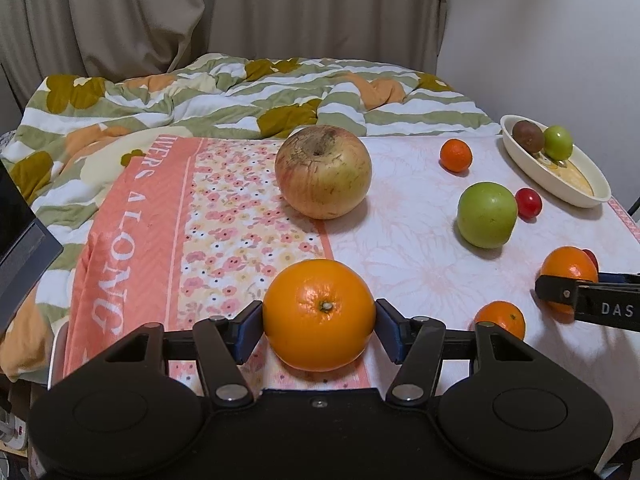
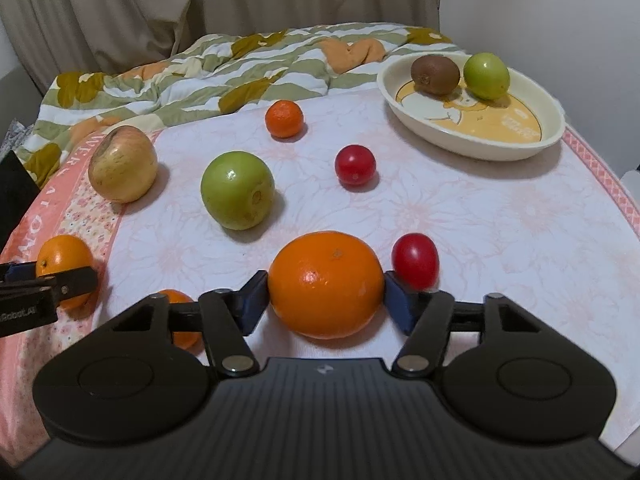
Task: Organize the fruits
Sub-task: 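Lift both oranges and lower them into the white bowl, opening both tools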
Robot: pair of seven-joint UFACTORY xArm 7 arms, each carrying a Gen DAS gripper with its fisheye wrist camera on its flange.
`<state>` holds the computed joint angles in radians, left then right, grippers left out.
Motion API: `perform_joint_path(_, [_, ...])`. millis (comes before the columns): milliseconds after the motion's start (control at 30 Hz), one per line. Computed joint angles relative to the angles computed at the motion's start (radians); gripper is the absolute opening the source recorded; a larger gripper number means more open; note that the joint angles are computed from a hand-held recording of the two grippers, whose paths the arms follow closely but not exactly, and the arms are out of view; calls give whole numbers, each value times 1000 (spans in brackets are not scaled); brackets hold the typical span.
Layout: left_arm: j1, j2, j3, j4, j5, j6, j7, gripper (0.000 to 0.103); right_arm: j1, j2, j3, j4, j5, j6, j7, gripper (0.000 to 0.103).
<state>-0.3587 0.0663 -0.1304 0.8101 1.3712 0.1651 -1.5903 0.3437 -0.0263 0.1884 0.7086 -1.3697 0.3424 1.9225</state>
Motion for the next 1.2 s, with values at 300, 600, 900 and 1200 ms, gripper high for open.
perform_joint_path(300, [13,-89,-29,-56,10,-8,-33,63,3,-34,10,-8,23,4,-30,75])
perform_joint_path(600, [40,-236,-115,-114,-136,-2,59,63,-7,-221,70,-79,234,46,-232,75])
perform_joint_path(900, [87,-298,-214,-98,-298,-20,176,63,-12,-445,90,-153,508,108,-487,75])
perform_joint_path(1200, [72,-218,-320,60,-225,122,56,63,-69,-601,-14,-255,644,3,-759,75])
